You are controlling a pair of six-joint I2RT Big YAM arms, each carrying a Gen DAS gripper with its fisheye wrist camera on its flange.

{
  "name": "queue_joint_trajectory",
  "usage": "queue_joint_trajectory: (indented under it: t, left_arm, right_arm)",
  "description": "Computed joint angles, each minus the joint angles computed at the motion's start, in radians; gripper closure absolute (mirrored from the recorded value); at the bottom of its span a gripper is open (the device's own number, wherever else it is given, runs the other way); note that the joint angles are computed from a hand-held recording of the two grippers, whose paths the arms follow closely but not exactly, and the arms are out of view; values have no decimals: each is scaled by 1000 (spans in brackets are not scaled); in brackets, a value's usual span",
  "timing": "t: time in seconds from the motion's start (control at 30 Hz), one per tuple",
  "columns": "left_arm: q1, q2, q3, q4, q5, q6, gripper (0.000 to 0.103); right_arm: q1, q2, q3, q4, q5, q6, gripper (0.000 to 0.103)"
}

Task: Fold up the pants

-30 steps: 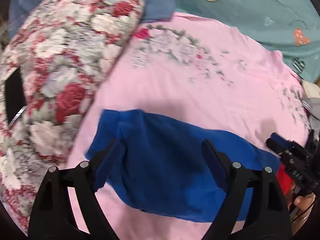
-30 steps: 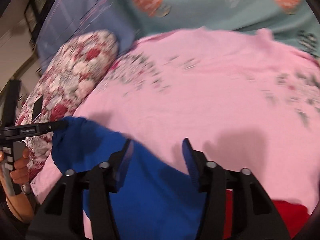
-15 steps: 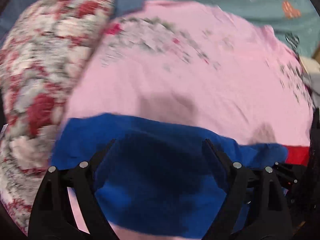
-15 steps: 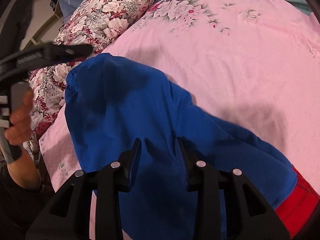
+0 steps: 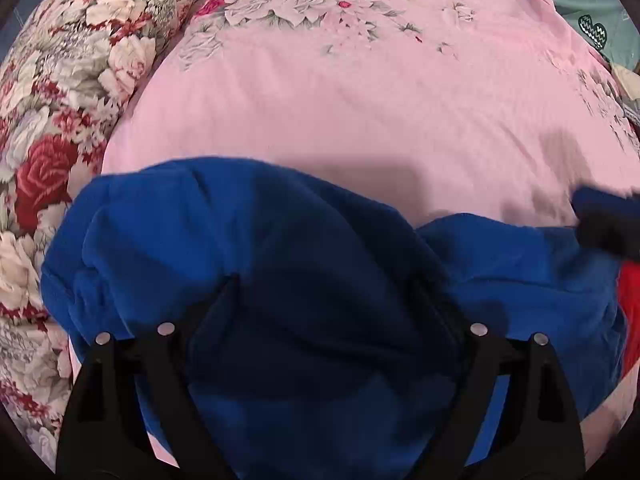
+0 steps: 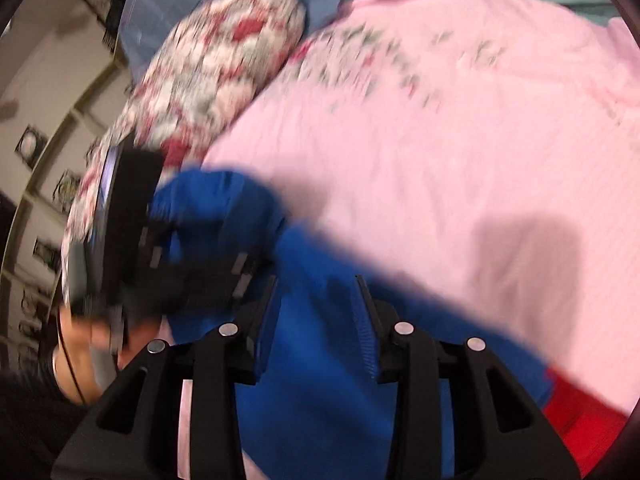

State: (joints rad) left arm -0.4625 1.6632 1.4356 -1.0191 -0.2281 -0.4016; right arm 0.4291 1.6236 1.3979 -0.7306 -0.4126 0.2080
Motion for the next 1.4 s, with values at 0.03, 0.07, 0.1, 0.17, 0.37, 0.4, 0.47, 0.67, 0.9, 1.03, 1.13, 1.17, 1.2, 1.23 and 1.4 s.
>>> queue_joint_trajectory:
  t: [0.03, 0.07, 0.1, 0.17, 0.37, 0.4, 0.47, 0.67, 0.9, 1.03, 1.13, 1.17, 1.2, 1.23, 1.4]
  left_arm:
    - [-3, -7, -13, 13, -3, 0, 15]
    - [-6, -17, -28, 25, -8, 0, 15]
    - [-7, -24, -38, 33, -7, -3, 15]
    - [-7, -33, -52, 47, -3, -10, 15]
    - [-28, -84, -78, 74, -19, 29, 16]
    - [-30, -95, -87, 78, -18, 28, 16]
    - [-19, -106, -92, 66, 0, 21, 16]
    - [5, -146, -131, 38, -86, -33, 17]
    - [50, -169, -185, 54, -13, -36, 16]
    - [57, -155, -189, 56, -5, -41, 15]
    - [54, -138, -176, 51, -15, -42, 15]
    - [54, -133, -172, 49, -15, -41, 15]
    - [55, -130, -169, 47, -11, -43, 15]
    - [58, -123, -162, 45, -5, -42, 15]
    - [60, -142, -165, 42, 6, -20, 17]
  right_arm:
    - [0, 19, 26, -6, 10, 0, 65]
    - [3, 47, 60, -24, 9, -3, 65]
    - [6, 73, 88, -42, 1, -3, 65]
    - [19, 120, 141, -88, -29, 0, 65]
    - [38, 114, 112, -112, -212, -28, 67]
    - [26, 114, 104, -118, -250, -4, 67]
    - [16, 141, 124, -142, -256, 26, 67]
    - [49, 231, 266, -214, -138, 15, 67]
    - [77, 263, 312, -262, -46, -54, 93]
    - [66, 167, 243, -102, 59, -48, 93]
    - [68, 203, 277, -98, 123, -99, 94]
    - [79, 227, 295, -108, 180, -127, 94]
    - [89, 259, 313, -114, 231, -165, 92]
    - [91, 277, 317, -104, 249, -181, 89]
    - [63, 226, 249, -33, 353, -181, 44]
